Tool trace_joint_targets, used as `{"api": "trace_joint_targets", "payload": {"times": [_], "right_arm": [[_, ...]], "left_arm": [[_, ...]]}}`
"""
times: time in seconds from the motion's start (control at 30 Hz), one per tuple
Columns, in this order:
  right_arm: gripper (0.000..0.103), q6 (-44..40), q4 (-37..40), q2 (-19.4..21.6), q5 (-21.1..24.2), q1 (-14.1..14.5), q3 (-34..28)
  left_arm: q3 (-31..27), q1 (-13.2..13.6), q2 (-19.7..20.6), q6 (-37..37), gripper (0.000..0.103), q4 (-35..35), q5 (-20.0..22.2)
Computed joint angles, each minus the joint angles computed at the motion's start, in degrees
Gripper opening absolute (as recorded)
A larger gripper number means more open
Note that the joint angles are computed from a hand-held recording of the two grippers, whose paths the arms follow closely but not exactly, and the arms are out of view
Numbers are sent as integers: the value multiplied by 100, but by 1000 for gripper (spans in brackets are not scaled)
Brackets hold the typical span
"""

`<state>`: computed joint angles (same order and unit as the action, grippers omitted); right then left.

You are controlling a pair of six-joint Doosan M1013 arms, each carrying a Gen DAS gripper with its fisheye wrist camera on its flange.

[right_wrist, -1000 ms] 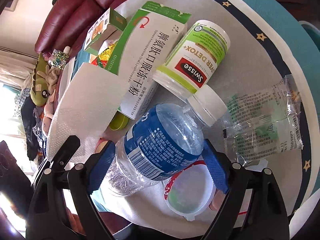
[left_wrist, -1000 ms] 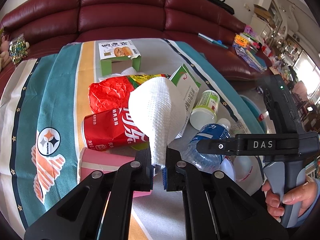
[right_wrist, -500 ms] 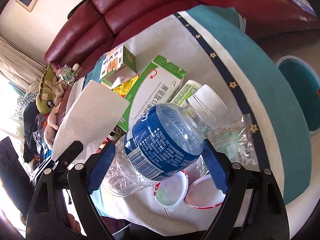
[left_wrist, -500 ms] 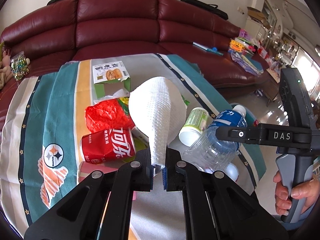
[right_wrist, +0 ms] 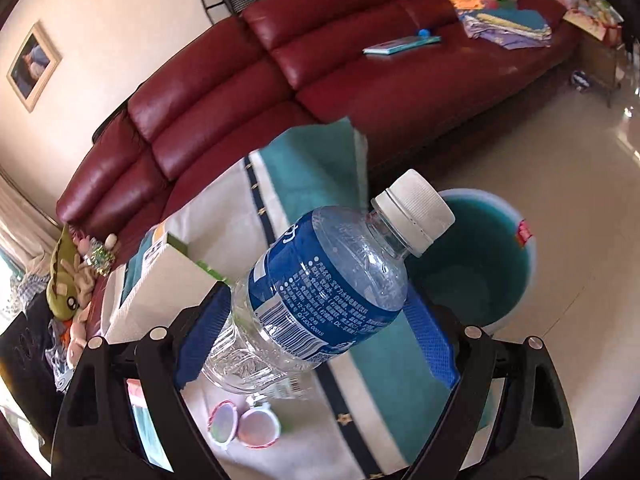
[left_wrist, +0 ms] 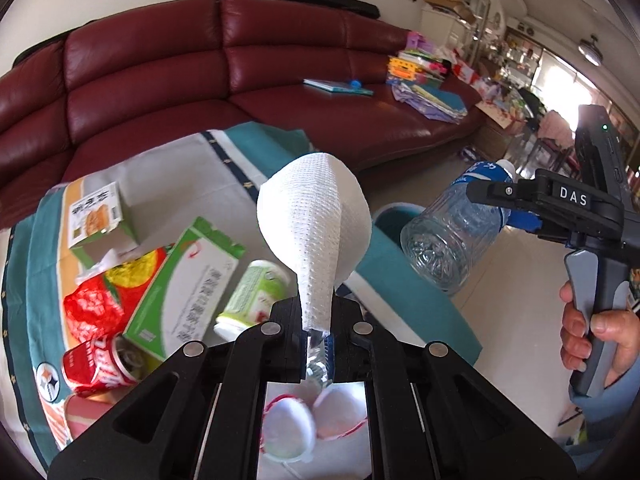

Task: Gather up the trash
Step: 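Carry both items to the teal bin while left tool releases the tissue inside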

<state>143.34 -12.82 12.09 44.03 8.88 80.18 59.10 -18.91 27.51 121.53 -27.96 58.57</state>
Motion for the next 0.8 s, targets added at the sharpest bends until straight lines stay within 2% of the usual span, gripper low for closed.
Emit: {"api": "trace_joint_targets", "payload": {"times": [0.1, 0.37, 0.6, 0.8], "right_arm": [[83, 256, -455, -173, 142, -222, 230], [83, 453, -420, -378, 128, -838, 754], [83, 297, -250, -261, 307, -1170, 805], [83, 152, -195, -44, 537, -1321, 677]], "left_arm": [[-147, -281, 114, 139, 7, 65, 103], [-914, -909, 732, 121, 7, 359, 702], [-2113, -1289, 1642, -163, 7, 648, 1535], [-3273, -1457, 2451, -562, 9, 809, 2293]]}}
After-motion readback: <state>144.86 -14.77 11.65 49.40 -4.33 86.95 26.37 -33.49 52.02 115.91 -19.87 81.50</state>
